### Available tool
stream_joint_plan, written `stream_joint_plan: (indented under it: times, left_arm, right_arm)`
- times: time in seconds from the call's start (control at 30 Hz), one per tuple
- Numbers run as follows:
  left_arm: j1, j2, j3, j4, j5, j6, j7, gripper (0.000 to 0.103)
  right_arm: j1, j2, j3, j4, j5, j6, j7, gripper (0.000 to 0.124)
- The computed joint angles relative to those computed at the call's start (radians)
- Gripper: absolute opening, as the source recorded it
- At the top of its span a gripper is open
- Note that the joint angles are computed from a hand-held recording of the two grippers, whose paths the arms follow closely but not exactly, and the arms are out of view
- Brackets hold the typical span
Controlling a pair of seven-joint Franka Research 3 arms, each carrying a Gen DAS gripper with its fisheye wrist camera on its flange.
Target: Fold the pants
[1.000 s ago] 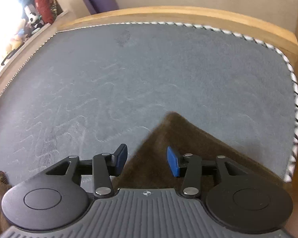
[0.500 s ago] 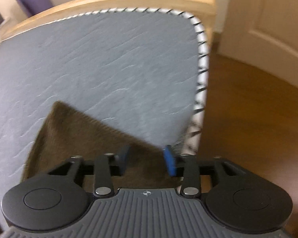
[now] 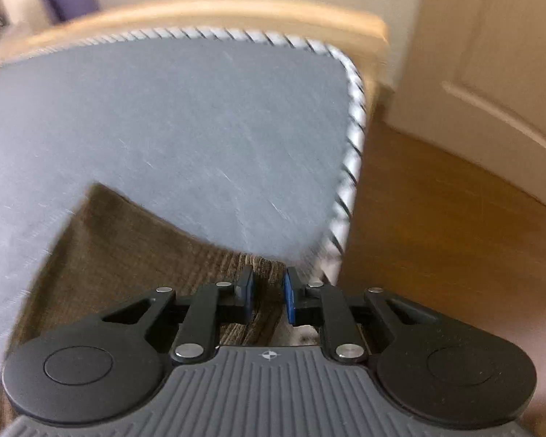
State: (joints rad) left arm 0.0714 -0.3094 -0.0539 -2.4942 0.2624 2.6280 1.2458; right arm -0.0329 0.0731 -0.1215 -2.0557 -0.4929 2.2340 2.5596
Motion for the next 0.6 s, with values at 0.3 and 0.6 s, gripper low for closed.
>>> stream_joint_plan:
  times: [0.3, 0.6]
  left_arm:
    - [-0.004, -0.006, 0.009, 0.000, -0.024, 0.019, 0.018, 0.068]
    - [-0.010, 0.003, 0.012, 0.009, -0.047, 0.037, 0.030, 0.068]
  right_arm:
    - [0.083, -0.013, 0.039, 0.058, -0.332, 0.026, 0.240, 0.040]
    - [0.120, 0.112, 0.123, 0.129, 0.073, 0.462, -0.265, 0.043]
